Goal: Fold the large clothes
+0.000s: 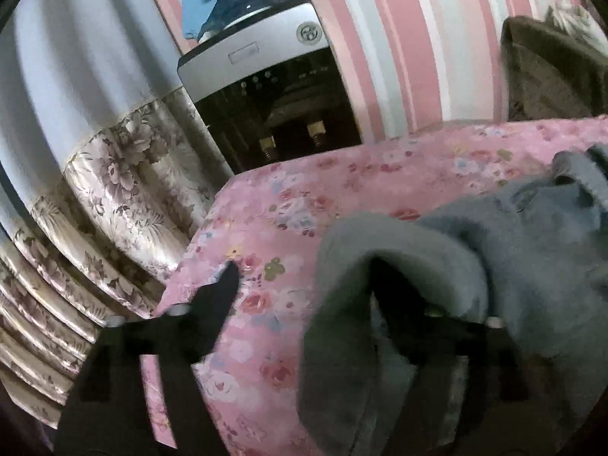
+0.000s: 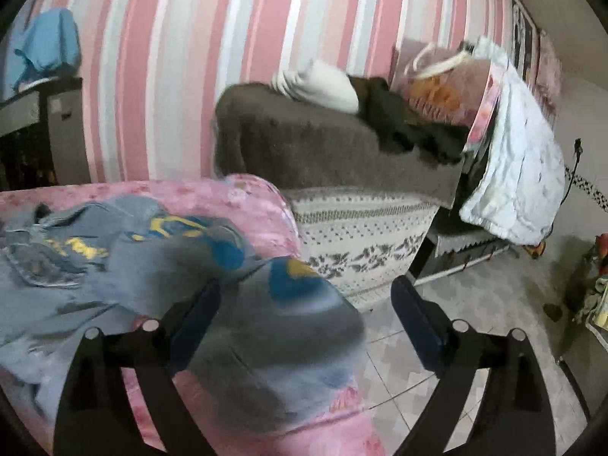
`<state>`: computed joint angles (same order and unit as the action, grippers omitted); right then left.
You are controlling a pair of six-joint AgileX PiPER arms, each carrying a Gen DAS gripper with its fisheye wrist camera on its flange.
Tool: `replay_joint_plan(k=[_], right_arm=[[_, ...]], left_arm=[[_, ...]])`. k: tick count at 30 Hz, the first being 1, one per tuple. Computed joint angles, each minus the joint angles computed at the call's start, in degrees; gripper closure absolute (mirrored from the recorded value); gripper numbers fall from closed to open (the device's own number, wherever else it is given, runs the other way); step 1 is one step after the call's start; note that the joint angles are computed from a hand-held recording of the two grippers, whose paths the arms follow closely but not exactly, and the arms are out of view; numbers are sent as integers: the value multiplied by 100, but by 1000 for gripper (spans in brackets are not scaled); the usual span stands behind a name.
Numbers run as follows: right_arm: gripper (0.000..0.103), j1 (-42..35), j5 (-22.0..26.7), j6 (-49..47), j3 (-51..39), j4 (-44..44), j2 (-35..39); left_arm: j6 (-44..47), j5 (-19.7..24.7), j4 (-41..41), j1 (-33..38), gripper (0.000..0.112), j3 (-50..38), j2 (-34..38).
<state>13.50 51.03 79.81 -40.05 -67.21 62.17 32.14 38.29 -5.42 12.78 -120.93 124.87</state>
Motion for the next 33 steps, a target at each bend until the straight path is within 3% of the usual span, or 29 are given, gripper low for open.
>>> replay_joint_plan(k=[4,7,9,12,19,21,23,25,26,27,30,33], right_arm=[[12,1112,-465,236,481,287,-789],[12,1873,-667,277,475,480,-409],[12,2032,-1071,247,454,593,-32],[10,2112,-1371,283,367,500,504],[3,1785,-1882,667,252,61,1376],[12,1453,-2320,394,266,397,1345],[42,976,-3149,16,304,806,1344],[55,886,-3352,-325,248,1188,1330],[63,939,-3316,-261,217,1129,1279],[65,986,-3294,-256,162,1144,1237],[69,1041,-3227,-501,8,1376,878],[70,983,-3089,-1114,-402,1682,709]], left_arm=[[1485,-114,-1828,481,22,1843,-1189],[2878,79,-3124,817,19,3340,-2113],[3511,344,-3637,916,18,4172,-2631],[3922,423,-3834,819,15,4928,-3046],[3671,-787,-3065,-373,12,5714,-3162],[3334,-1323,-2572,-832,12,5733,-2996],[3364,-1255,-2624,-934,12,5538,-2833],[3720,-565,-3223,-759,38,5112,-2623],[3614,-125,-3351,-676,64,4834,-2500],[3532,85,-3372,-646,80,4670,-2466],[3681,120,-3822,-570,87,4516,-2709],[3212,639,-3921,-426,87,3597,-2631]])
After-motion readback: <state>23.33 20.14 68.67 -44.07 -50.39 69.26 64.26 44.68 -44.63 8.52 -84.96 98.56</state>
